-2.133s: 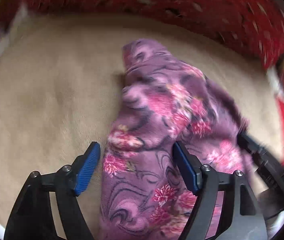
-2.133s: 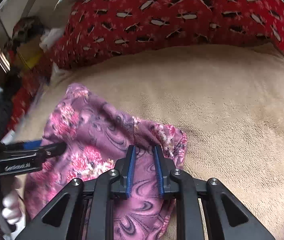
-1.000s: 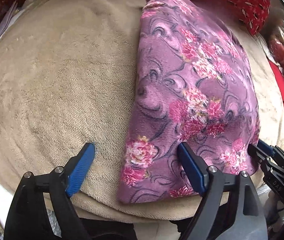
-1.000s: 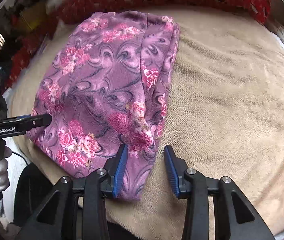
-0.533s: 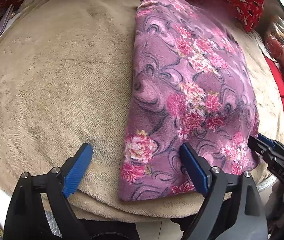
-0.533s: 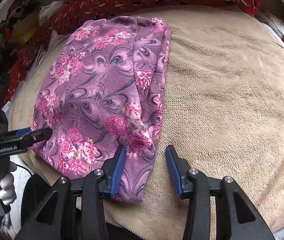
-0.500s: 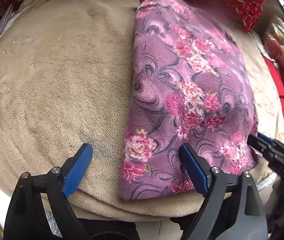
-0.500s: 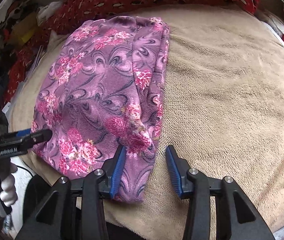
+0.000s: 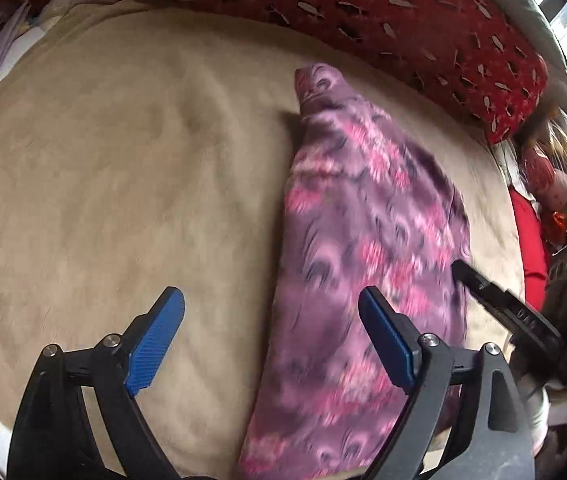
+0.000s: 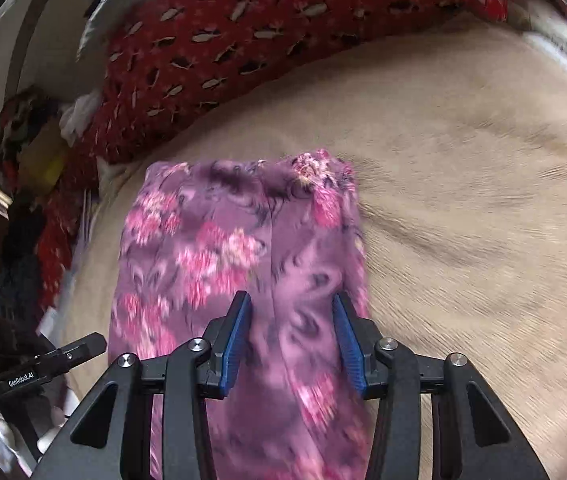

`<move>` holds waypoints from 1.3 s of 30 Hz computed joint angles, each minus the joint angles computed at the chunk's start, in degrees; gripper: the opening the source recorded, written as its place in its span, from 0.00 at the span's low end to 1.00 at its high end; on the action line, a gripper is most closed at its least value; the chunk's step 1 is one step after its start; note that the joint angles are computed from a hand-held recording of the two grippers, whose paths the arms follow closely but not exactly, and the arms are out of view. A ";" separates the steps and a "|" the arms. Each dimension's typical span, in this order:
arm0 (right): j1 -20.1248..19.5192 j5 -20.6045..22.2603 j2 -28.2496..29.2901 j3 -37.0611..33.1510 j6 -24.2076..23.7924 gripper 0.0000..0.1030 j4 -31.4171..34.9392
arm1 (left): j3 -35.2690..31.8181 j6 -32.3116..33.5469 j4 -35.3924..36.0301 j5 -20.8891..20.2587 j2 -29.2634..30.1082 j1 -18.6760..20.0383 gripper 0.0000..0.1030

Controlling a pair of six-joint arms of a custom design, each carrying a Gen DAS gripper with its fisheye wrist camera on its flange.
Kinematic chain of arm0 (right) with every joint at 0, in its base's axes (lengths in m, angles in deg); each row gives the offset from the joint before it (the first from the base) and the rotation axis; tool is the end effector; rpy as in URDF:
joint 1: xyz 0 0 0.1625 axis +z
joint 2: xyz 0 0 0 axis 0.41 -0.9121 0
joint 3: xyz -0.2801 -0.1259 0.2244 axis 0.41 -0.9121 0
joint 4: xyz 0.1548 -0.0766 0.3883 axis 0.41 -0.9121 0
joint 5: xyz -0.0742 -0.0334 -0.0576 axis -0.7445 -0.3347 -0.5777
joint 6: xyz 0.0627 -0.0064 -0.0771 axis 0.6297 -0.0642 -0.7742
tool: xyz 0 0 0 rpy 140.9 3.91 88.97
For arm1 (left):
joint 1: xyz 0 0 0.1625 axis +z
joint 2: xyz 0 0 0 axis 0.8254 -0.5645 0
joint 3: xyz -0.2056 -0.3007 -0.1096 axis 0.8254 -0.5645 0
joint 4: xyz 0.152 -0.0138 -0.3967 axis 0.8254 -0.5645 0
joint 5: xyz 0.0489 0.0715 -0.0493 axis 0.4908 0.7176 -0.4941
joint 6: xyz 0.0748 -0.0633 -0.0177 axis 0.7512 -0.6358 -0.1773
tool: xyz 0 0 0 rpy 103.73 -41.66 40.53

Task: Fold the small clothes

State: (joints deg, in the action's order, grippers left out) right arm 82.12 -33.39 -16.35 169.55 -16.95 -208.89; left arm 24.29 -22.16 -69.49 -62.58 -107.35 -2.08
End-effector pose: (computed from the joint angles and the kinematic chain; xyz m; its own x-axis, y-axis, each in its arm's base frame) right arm 0.2809 -0.5758 0.1117 -0.9569 -0.1701 0.2354 -0.2472 0.9025 -0.3527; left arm -0.1293 -0.5054 0.3478 -0.8697 -0.1714 -0.4629 0.0519 0.9008 -0.4310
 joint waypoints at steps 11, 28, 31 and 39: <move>0.40 -0.93 0.94 -2.12 -8.94 0.14 -1.94 | -3.00 4.12 -5.45 -0.71 4.79 3.05 0.88; 2.60 -6.09 -0.39 0.17 -14.15 0.47 -0.81 | 2.28 1.20 -1.08 5.38 0.39 -2.21 0.88; 2.50 -9.26 0.14 3.13 -15.25 0.49 -1.50 | 2.84 -3.35 5.24 4.83 1.82 -1.55 0.89; 5.62 -18.08 -6.27 10.19 -13.21 0.82 2.22 | 8.49 -7.63 9.94 1.30 -6.33 -5.09 0.88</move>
State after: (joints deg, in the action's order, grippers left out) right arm 87.74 -51.47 -22.62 179.73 -30.15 -206.67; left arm 32.78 -29.78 -59.54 -61.29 -113.68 -7.16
